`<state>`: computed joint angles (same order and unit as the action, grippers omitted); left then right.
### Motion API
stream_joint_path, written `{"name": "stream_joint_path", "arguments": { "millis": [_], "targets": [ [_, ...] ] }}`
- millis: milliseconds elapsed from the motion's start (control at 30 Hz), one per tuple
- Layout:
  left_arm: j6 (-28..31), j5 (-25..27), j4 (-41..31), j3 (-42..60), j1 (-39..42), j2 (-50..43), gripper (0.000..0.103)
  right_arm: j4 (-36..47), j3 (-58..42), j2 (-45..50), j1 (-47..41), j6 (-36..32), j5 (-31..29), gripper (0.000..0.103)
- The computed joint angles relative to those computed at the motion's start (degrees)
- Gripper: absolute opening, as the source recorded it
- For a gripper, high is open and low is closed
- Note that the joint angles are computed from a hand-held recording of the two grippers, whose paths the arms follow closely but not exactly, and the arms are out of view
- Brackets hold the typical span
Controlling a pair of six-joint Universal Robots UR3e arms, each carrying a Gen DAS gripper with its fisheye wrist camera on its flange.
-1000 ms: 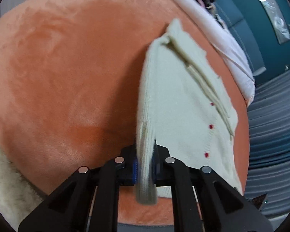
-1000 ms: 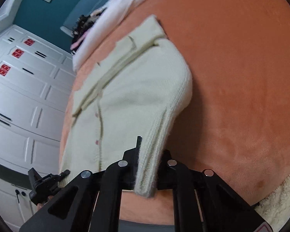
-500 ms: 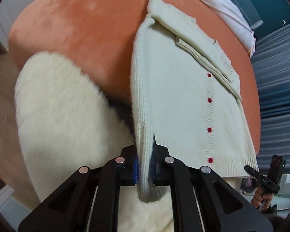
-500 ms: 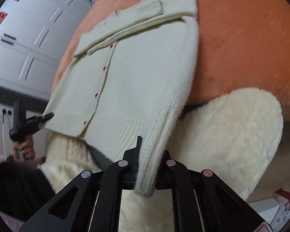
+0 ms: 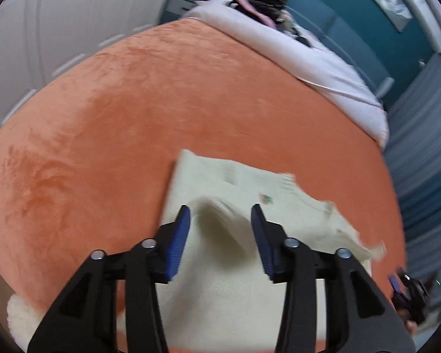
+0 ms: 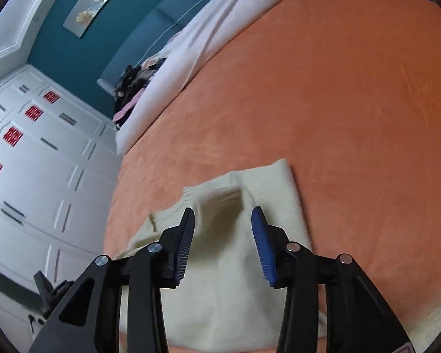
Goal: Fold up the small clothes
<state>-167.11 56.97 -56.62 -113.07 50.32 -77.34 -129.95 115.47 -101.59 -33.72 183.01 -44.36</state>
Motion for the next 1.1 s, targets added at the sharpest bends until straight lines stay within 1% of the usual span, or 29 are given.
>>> {"name": "stream_joint_path", "arguments": {
  "millis": [33, 67, 100, 133, 167, 200, 233, 267, 300, 333, 367, 400, 433, 467, 500, 533, 567, 633, 667, 700, 733, 800, 833, 867, 933, 967, 1000, 1067, 1100],
  "targets": [
    [-0.45, -0.37, 1.61, -1.03, -0.09, -1.03, 0.044, -1.79, 1.51, -0.85, -0.09, 0.41, -0.26, 0.047],
    [1.51, -2.40, 0.44, -1.74, 1.55, -0.58, 0.053, -3.39, 3.02, -2.28, 0.08, 0.25, -1.32, 0.052],
    [2.66, -3.71, 1.34, -3.39, 2.16, 0.23, 0.060, -4.52, 3.57, -2.92, 1.00, -0.41, -3.04, 0.062],
    [3.58, -3.49, 2.91, -4.61, 2.63, 0.91, 0.074, -6.28, 3.86, -2.51, 2.66, -0.88, -5.19, 0.064],
    [3.60, -2.52, 5.89, -5.18, 1.86, 0.08, 0.078, -5.62, 2.88, -1.60, 4.16, -2.89, -7.54, 0.064],
    [3.70, -1.05, 8.76, -5.60, 0.26, -1.41, 0.078, -5.40, 0.69, 0.70, 6.47, -3.84, -10.37, 0.064],
    [3.46, 1.61, 10.57, -4.65, -2.07, -3.98, 0.078, -5.89, -0.90, 2.95, 8.63, -4.30, -12.94, 0.064],
    [2.97, 3.47, 11.09, -3.09, -4.14, -7.09, 0.078, -7.00, -2.69, 5.93, 11.20, -4.12, -15.37, 0.064],
    [2.31, 4.49, 11.81, -1.25, -5.63, -10.79, 0.076, -7.83, -4.21, 8.72, 12.91, -4.15, -16.50, 0.064],
    [0.55, 6.71, 12.75, 0.48, -7.52, -13.74, 0.072, -8.66, -6.50, 12.44, 15.03, -3.66, -17.95, 0.064],
    [-0.91, 8.78, 13.29, 2.30, -9.10, -16.52, 0.060, -9.38, -8.02, 15.05, 17.26, -2.51, -20.16, 0.064],
    [-1.85, 10.76, 12.62, 4.35, -10.41, -18.85, 0.049, -9.54, -8.77, 16.79, 18.07, -2.50, -21.33, 0.058],
    [-2.62, 12.34, 10.92, 7.05, -11.47, -21.09, 0.023, -8.16, -10.44, 18.33, 19.20, -2.90, -21.77, 0.041],
    [-3.38, 11.96, 10.53, 7.97, -11.44, -21.69, 0.012, -6.76, -12.29, 18.69, 19.76, -3.82, -20.60, 0.008],
    [-3.84, 10.89, 9.95, 8.77, -11.04, -21.17, 0.011, -8.32, -11.74, 16.65, 19.07, -3.39, -18.94, 0.008],
    [-3.32, 9.20, 9.59, 9.15, -10.42, -19.37, 0.010, -10.00, -10.16, 12.95, 16.69, -3.40, -13.28, 0.007],
    [-2.40, 7.13, 9.24, 9.52, -9.64, -17.38, 0.009, -10.76, -9.04, 10.02, 14.36, -3.11, -9.23, 0.007],
    [-1.74, 4.46, 7.65, 12.20, -8.69, -15.18, 0.008, -12.86, -8.89, 6.23, 11.25, -1.30, -5.13, 0.007],
    [-2.41, 4.55, 8.13, 13.49, -8.79, -15.31, 0.008, -13.99, -8.76, 5.53, 10.29, -0.39, -4.97, 0.007],
    [-3.49, 5.44, 9.76, 14.44, -9.22, -16.62, 0.008, -14.68, -8.70, 6.12, 9.56, 0.14, -5.29, 0.007],
    [-4.60, 7.35, 11.42, 15.35, -10.14, -18.61, 0.009, -14.53, -9.07, 8.11, 9.83, 0.21, -7.05, 0.006],
    [-5.88, 11.70, 11.69, 18.23, -12.63, -24.75, 0.009, -13.91, -10.56, 16.49, 13.25, -0.28, -15.46, 0.006],
    [-6.62, 14.32, 11.11, 19.30, -13.91, -28.35, 0.009, -11.76, -11.72, 20.80, 15.06, -0.81, -20.05, 0.006],
    [-7.55, 17.13, 12.28, 19.02, -15.22, -31.19, 0.009, -10.92, -11.33, 23.41, 15.88, -2.04, -21.57, 0.006],
    [-7.64, 18.58, 21.57, 13.06, -16.09, -31.55, 0.011, -16.18, -7.42, 22.08, 15.74, -0.72, -22.07, 0.005],
    [-7.19, 19.59, 22.93, 11.98, -16.67, -30.65, 0.012, -14.83, -7.65, 20.75, 15.50, 0.48, -21.93, 0.007],
    [-7.11, 19.99, 22.72, 11.85, -16.92, -29.96, 0.013, -13.23, -7.73, 19.02, 14.95, 1.77, -21.46, 0.013],
    [-6.94, 20.24, 20.91, 11.07, -16.43, -26.99, 0.017, -12.89, -5.27, 13.33, 13.57, 1.96, -21.34, 0.021],
    [-7.15, 19.41, 21.02, 8.92, -15.50, -23.75, 0.018, -12.75, -3.70, 9.40, 13.23, 1.69, -21.46, 0.021]
  ]
}}
